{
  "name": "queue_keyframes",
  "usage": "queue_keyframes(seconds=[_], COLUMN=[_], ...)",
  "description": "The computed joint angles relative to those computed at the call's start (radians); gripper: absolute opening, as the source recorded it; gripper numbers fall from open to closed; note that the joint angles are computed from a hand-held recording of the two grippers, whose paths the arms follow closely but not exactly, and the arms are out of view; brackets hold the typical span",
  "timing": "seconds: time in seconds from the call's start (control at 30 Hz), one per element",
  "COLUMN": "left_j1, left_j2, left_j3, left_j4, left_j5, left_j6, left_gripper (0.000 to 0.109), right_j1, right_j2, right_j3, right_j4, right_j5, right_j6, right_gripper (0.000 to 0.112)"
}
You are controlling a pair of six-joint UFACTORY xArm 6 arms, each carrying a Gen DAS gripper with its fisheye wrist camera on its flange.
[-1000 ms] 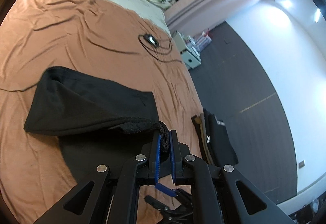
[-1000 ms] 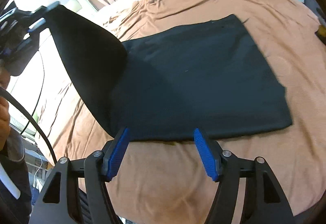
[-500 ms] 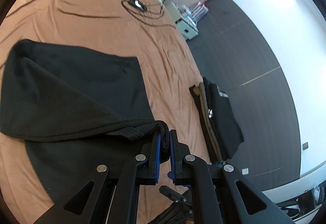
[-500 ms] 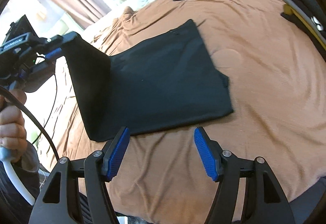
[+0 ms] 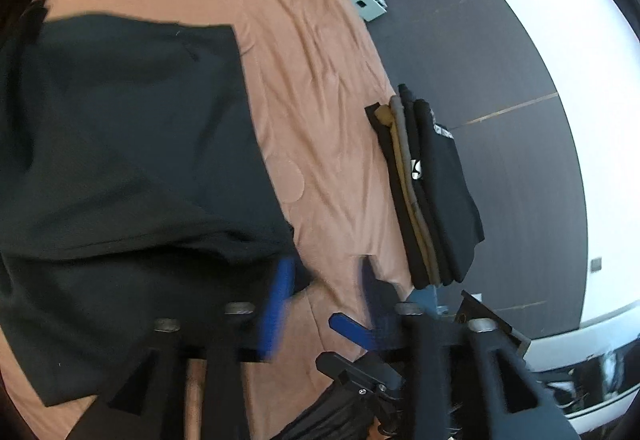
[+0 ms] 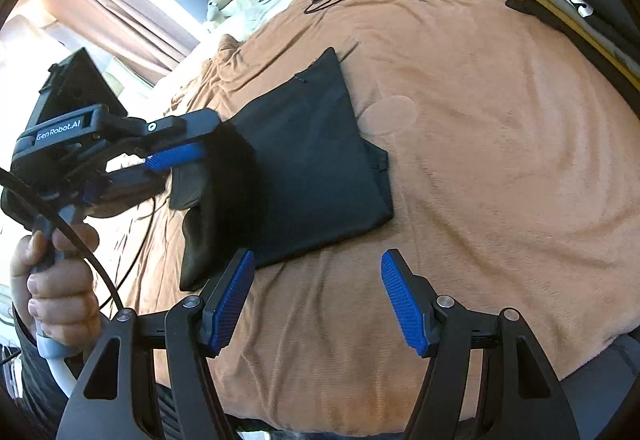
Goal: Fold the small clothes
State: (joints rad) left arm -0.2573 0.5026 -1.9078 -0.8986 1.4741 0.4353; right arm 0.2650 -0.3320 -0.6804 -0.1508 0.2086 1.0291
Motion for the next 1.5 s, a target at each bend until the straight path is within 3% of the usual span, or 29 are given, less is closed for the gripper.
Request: queue_keyframes(seconds=[0.1, 0.23, 0.57, 0.67, 0.83, 1.07, 1.23, 1.27, 1.33, 1.4, 1.5], left_j1=[0.026, 0.071, 0.156, 0.171, 0.185, 0.176, 0.155, 0.151, 0.145, 0.141, 0.14], left_j2=[-0.014, -0.017, -0.005, 0.0, 0.016, 0.043, 0.073, 0.077, 0.093, 0.108, 0.109], left_j3=[0.025, 0.034, 0.049, 0.05, 0.037, 0.012, -0.021, -0.026, -0.049, -0.079, -0.103], left_j4=[0.018, 0.061, 0.116, 0.123, 0.128, 0.166, 0.229, 0.246, 0.269, 0.295, 0.283], left_j5=[-0.022, -0.063, -0.112, -0.122, -0.133, -0.185, -0.255, -0.27, -0.286, -0.295, -0.313], left_j6=[0.005, -0.017, -0.063, -0.074, -0.091, -0.101, -0.127, -0.135, -0.148, -0.164, -0.15], left_gripper=[0.065, 0.068, 0.069, 0.069, 0.069, 0.069, 0.068, 0.066, 0.048, 0.023, 0.011], right_j1=[0.001, 0.001, -0.014, -0.016, -0.022, -0.023, -0.039, -0.042, -0.043, -0.042, -0.039], right_j2=[0.013, 0.054, 0.152, 0.188, 0.222, 0.227, 0.244, 0.244, 0.24, 0.231, 0.21], right_j3=[-0.003, -0.027, -0.138, -0.173, -0.181, -0.158, -0.161, -0.163, -0.164, -0.161, -0.147], right_j4=[0.037, 0.118, 0.025, 0.042, 0.214, 0.486, 0.439, 0.423, 0.404, 0.376, 0.35], right_j5=[-0.007, -0.012, 0.03, 0.046, 0.036, -0.022, -0.023, -0.021, -0.016, -0.02, -0.027], right_j6=[-0.035, -0.118, -0.12, -0.17, -0.273, -0.432, -0.362, -0.346, -0.336, -0.314, -0.298], right_gripper=[0.064, 0.064, 0.064, 0.053, 0.037, 0.029, 0.01, 0.008, 0.004, 0.003, 0.003])
